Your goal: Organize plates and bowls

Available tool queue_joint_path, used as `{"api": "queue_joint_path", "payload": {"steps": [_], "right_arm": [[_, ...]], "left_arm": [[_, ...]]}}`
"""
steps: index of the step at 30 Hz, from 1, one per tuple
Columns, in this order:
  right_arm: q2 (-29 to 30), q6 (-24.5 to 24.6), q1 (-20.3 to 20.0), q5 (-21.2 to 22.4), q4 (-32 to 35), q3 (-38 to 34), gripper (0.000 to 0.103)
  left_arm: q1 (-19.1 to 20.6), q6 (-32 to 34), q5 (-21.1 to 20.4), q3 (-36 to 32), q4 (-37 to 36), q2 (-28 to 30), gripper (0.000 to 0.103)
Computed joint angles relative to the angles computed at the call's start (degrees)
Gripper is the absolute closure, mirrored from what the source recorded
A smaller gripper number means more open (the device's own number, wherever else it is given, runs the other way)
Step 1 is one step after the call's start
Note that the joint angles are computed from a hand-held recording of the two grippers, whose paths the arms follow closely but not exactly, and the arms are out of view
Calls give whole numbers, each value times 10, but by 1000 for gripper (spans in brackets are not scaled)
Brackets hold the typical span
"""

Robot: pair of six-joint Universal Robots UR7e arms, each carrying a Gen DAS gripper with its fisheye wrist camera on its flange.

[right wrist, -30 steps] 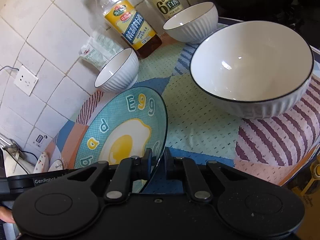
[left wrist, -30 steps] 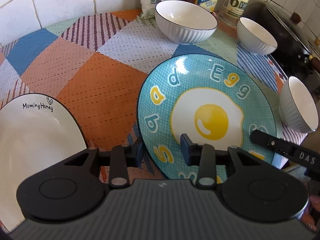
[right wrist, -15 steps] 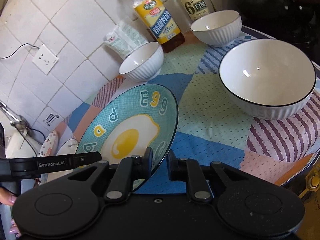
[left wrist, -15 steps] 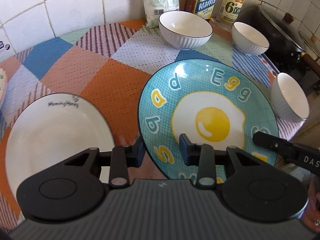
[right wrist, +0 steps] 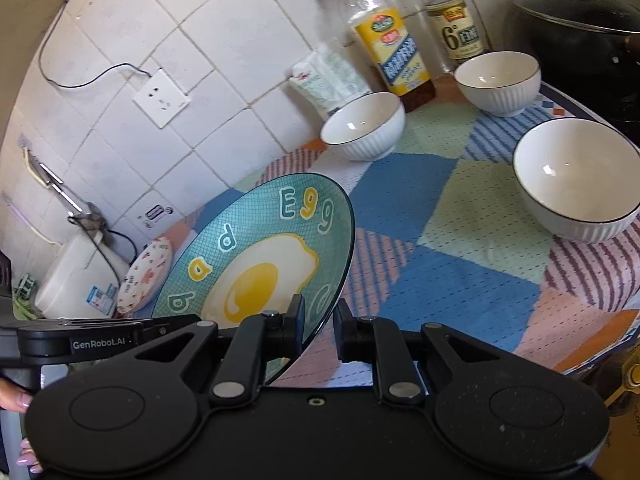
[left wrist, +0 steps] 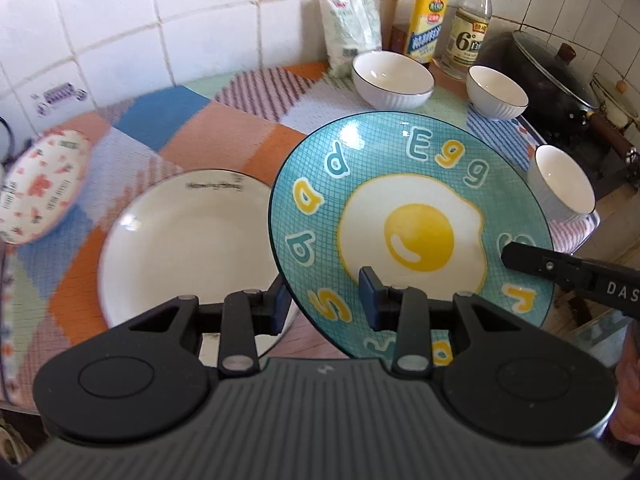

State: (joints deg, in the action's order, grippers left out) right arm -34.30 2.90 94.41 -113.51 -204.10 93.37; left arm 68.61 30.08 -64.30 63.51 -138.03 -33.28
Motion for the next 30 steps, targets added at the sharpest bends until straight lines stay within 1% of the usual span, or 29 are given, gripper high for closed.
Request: {"api": "queue_joint_path", "payload": {"steps": [3, 8, 11, 14, 17, 20, 22, 25, 30], "right_arm": [[10, -6, 13, -5, 7, -6, 84], [33, -1, 27, -1, 10, -22, 83], [47, -1, 31, 7, 21, -37, 83], [61, 16, 32, 20, 36, -56, 83], [73, 10, 36, 17, 58, -78, 83], [84, 14, 37, 21, 85, -101, 83], [93, 5, 39, 15, 107, -122, 83], [106, 6, 40, 15, 135, -150, 83], [125, 6, 36, 15, 176, -190, 83]], "left_arm": [[4, 10, 7, 14, -9, -18, 69], [18, 6, 14, 22, -9, -37, 68], [29, 0, 16, 13, 5, -42, 68], [38, -7, 20, -1, 21, -41, 68], [46, -3, 21, -9, 21, -40, 68], [53, -14, 22, -29, 32, -32, 68], [60, -33, 20, -55, 57, -21, 68], [70, -59, 19, -94, 94, -3, 68], [76, -66, 34, -133, 117, 20, 68]]}}
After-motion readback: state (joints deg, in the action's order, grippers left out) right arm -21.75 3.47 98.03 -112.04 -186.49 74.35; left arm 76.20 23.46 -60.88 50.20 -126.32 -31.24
